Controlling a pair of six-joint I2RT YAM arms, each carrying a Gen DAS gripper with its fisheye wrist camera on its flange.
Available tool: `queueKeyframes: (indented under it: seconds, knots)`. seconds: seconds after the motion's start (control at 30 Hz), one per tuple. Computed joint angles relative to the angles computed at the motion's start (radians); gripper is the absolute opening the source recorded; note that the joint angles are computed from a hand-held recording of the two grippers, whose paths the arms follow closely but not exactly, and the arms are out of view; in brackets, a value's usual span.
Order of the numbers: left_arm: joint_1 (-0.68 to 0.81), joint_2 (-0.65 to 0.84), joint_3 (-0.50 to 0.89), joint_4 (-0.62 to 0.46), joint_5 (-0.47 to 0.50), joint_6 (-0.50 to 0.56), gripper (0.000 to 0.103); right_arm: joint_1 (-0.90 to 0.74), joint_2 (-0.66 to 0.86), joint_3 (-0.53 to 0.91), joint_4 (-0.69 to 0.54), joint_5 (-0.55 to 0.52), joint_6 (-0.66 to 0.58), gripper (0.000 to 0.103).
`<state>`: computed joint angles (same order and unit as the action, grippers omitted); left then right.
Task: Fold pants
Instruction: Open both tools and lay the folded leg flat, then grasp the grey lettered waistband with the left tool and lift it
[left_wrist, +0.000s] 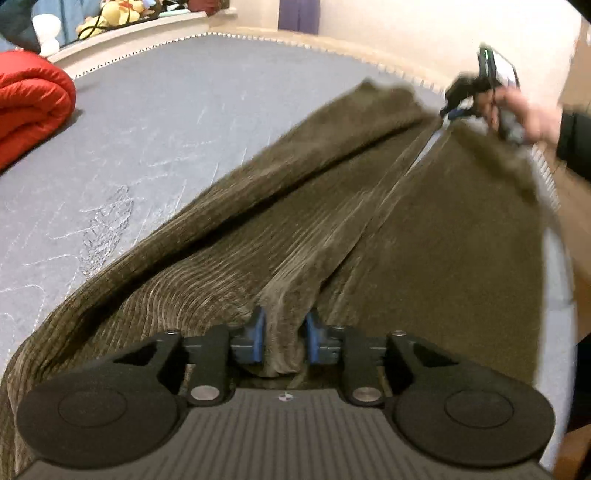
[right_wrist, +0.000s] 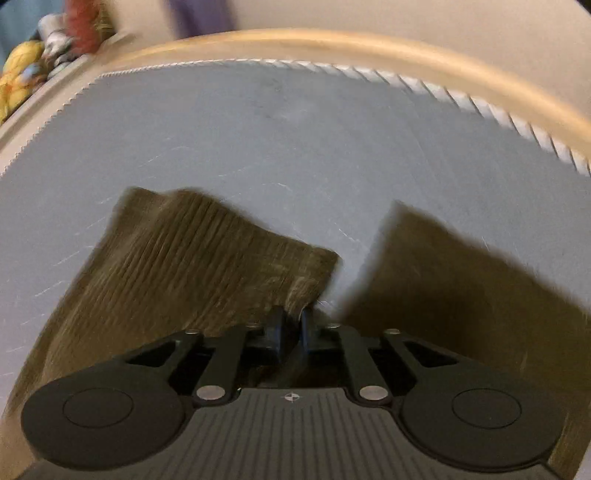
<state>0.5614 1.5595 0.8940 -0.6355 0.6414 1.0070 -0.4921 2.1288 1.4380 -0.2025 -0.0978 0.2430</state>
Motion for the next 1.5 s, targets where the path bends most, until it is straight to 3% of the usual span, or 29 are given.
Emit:
queueKeyframes:
  seconds: [0.03,0.1,0.17,0.2,0.23,0.27,0.3,0.33,0.37,0.4,0.5,0.6,0.77,0.83,0.93,1.1,1.2,1.3,1.4,1.5]
  knots:
    - [0.027,0.001,0.026,-0.050,0.050,0.019,0.034,0.014,-0.068,-0.103,0.115,0.045,-0.036,0.018]
    - [0.071,0.014,0.075,-0.119,0.128,0.028,0.035,0.030,-0.174,-0.267,0.299,0.029,-0.104,0.022]
    - [0.082,0.034,0.081,-0.086,0.130,-0.034,0.035,0.039,-0.233,-0.346,0.373,-0.059,-0.140,0.031]
    - [0.067,0.049,0.068,-0.046,0.084,-0.080,0.033,0.043,-0.251,-0.370,0.377,-0.129,-0.168,0.034]
    - [0.041,0.065,0.047,-0.004,0.005,-0.124,0.032,0.046,-0.247,-0.353,0.323,-0.195,-0.214,0.045]
    - [0.015,0.085,0.021,0.037,-0.087,-0.148,0.033,0.055,-0.213,-0.287,0.186,-0.264,-0.285,0.056]
    - [0.009,0.087,-0.008,0.071,-0.117,-0.152,0.034,0.066,-0.162,-0.200,0.009,-0.287,-0.362,0.055]
    - [0.011,0.065,-0.027,0.086,-0.109,-0.160,0.034,0.091,-0.137,-0.163,-0.094,-0.226,-0.397,0.048]
    - [0.003,0.035,-0.024,0.072,-0.125,-0.185,0.033,0.116,-0.159,-0.177,-0.114,-0.129,-0.377,0.042]
    - [-0.003,-0.004,-0.026,0.068,-0.135,-0.211,0.033,0.126,-0.218,-0.241,-0.061,-0.093,-0.345,0.043]
    - [0.033,-0.134,-0.039,0.052,-0.043,-0.270,0.033,0.140,-0.431,-0.388,-0.031,-0.178,-0.348,0.043]
    - [0.050,-0.253,-0.050,0.043,-0.002,-0.371,0.034,0.191,-0.697,-0.536,-0.009,-0.189,-0.410,0.045]
    - [0.144,-0.460,-0.085,-0.004,0.042,-0.460,0.035,0.283,-1.161,-0.691,-0.097,-0.293,-0.354,0.050]
    - [0.235,-0.531,-0.080,-0.076,0.115,-0.434,0.035,0.340,-1.335,-0.718,-0.179,-0.308,-0.304,0.050]
    - [0.433,-0.579,-0.027,-0.267,0.259,-0.268,0.035,0.506,-1.560,-0.737,-0.295,-0.248,-0.215,0.050]
    - [0.813,-0.453,0.175,-0.699,0.376,0.255,0.035,1.128,-1.715,-0.681,-0.423,0.175,-0.092,0.050]
    - [0.970,-0.348,0.244,-0.798,0.396,0.446,0.035,1.505,-1.691,-0.671,-0.439,0.398,-0.046,0.050]
    - [1.063,-0.243,0.214,-0.744,0.395,0.482,0.034,1.821,-1.621,-0.708,-0.398,0.639,0.031,0.050]
    - [1.005,-0.202,0.178,-0.530,0.205,0.292,0.033,1.869,-1.558,-0.812,-0.301,0.629,0.059,0.050]
    - [0.999,-0.150,0.175,-0.438,0.169,0.278,0.033,1.815,-1.479,-0.954,-0.186,0.517,0.137,0.050]
